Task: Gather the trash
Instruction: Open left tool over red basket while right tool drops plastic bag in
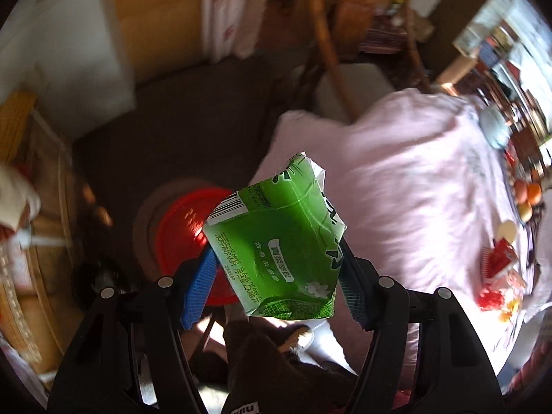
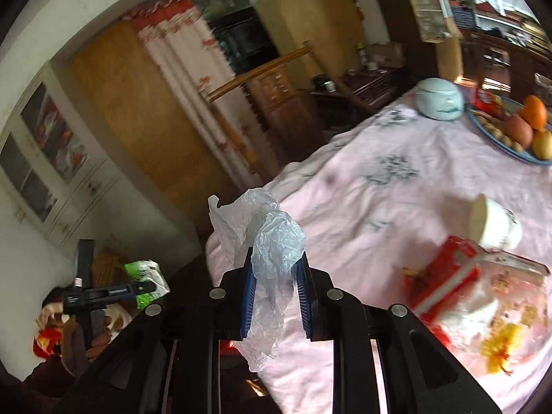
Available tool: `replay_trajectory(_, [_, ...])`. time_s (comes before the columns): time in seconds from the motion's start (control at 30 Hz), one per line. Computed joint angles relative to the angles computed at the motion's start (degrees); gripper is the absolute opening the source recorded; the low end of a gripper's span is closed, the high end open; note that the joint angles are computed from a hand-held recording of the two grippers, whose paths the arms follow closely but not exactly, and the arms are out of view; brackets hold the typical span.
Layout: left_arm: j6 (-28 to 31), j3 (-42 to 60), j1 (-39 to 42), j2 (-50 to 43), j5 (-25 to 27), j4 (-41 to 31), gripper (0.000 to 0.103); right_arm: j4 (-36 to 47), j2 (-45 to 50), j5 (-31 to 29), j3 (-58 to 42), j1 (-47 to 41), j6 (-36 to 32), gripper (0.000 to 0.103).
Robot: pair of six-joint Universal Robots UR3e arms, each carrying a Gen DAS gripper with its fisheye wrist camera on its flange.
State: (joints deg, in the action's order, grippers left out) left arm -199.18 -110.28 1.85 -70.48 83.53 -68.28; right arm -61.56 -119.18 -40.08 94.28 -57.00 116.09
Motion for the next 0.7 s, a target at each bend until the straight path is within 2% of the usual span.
replay_trajectory(0.13, [3.8,-4.7,6.2,0.7,-4.4,0.8,0.066,-9.8,-1.2,-1.8,2.3,10.4,9.9,0.022])
replay_trajectory(0.27, [5.4,-4.4,8.9,-0.4,-4.7,-0.3,0.084,-22.8,2.1,-4.8,3.7,21.1,20.8,0.022])
replay_trajectory(0.37, [7.8,-5.5,13.4,2.4,-6.0,-2.2,0.087,-31.5,6.5,-7.1,4.1,28.8,27.2,0.022])
replay_trajectory(0.53, [10.3,-6.7,19.0,7.1,-5.4,-6.9,0.087,-39.5,16.9,-10.8,1.0,40.5,32.7,0.022])
replay_trajectory(0.7, [14.9,-7.7,27.0,13.8,-5.9,-13.5,0.087,-41.0,29.4,-16.3,-7.6,54.3,35.4,0.023])
